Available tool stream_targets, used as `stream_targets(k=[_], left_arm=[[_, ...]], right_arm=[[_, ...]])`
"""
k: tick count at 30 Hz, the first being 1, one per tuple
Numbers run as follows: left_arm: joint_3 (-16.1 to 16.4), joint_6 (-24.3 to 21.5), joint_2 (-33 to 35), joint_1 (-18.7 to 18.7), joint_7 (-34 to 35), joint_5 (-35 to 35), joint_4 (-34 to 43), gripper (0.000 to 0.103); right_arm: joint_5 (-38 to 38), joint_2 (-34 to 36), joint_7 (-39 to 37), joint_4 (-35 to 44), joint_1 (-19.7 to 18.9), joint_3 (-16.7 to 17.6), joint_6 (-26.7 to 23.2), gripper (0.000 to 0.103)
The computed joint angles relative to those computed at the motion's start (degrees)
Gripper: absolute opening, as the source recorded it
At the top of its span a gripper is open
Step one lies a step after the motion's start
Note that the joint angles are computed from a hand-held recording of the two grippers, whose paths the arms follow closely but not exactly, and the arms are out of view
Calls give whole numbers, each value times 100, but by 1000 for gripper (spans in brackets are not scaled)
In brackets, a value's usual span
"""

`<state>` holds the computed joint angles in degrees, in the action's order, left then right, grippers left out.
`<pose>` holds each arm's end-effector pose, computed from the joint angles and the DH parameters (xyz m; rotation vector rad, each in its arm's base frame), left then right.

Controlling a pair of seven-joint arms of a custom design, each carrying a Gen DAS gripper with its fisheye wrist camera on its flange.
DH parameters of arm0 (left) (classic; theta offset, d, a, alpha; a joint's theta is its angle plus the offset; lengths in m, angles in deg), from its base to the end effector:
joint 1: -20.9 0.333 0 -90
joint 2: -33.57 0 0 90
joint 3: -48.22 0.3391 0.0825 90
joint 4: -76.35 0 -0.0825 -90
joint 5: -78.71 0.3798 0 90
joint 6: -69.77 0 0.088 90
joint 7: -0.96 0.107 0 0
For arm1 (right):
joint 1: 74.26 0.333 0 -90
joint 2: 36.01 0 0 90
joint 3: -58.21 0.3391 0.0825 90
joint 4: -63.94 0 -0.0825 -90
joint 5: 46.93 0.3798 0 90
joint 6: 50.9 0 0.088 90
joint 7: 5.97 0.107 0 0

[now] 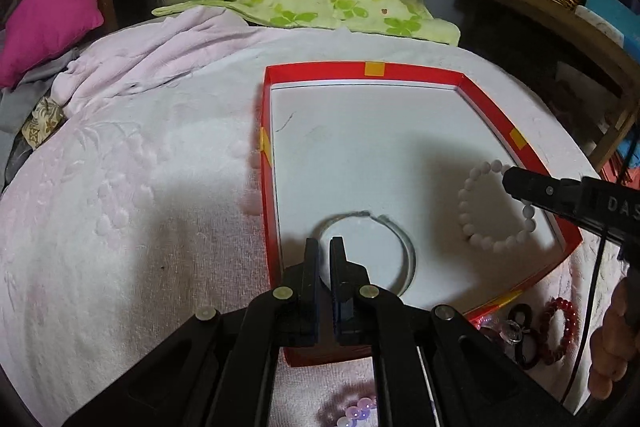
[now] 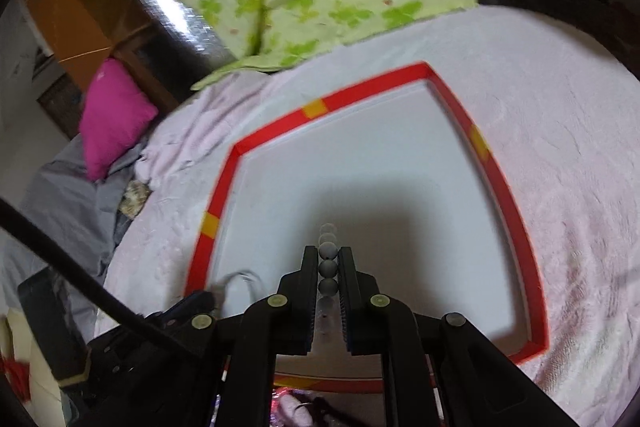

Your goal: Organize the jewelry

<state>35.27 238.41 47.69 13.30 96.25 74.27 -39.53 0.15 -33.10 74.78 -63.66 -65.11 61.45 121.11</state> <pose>0.6059 -0.2112 0.4355 -1.5323 2.2009 -0.8293 0.5621 0.0689 0.4440 -1.3145 1.9811 -0.2121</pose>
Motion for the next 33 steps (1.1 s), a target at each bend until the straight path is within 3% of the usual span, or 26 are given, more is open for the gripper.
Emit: stream_targets(k=[2, 3, 6, 8, 10, 11, 13, 15, 20, 24, 26, 33], left_arm=[[241, 85, -49, -201, -256, 371, -73, 14], [337, 126, -68, -288, -394, 551, -105, 25], [165, 230, -201, -154, -283, 474, -270, 35], [236, 371, -306, -223, -380, 626, -391, 41], [523, 543, -433, -466, -777, 1104, -532, 55], [735, 654, -501, -632, -1104, 1480, -613, 57], [985, 790, -620, -804, -1598, 2092, -737, 60], [1009, 852, -726, -780, -1866, 2433, -845, 61], [785, 845, -995, -496, -2108, 2704, -1099, 62], [824, 946, -1196, -367, -2856, 3584, -1240, 62], [716, 993, -1320, -219, -2836, 3597, -1364, 62], [414, 1140, -1592, 266, -3133, 4030, -1614, 62]], right_arm=[[-722, -54, 731, -106, 17, -132, -38, 17], [-802, -84, 829, -150, 2, -144, -22, 20], [-1210, -269, 1256, -363, -10, -197, 105, 33], [-1704, -452, 1688, -564, -30, -229, 217, 44], [-2193, -625, 2123, -748, -56, -246, 326, 48], [-2115, -716, 2060, -809, 8, -297, 348, 48], [-2057, -831, 2033, -883, 104, -375, 366, 48], [-2277, -930, 2250, -967, 90, -357, 367, 48], [-2766, -1000, 2749, -1048, 98, -329, 281, 48], [-3274, -1082, 3177, -1152, -17, -205, 310, 48], [-3581, -1124, 3437, -1209, -100, -128, 334, 48], [-3741, -1234, 3616, -1293, 43, -197, 376, 48]])
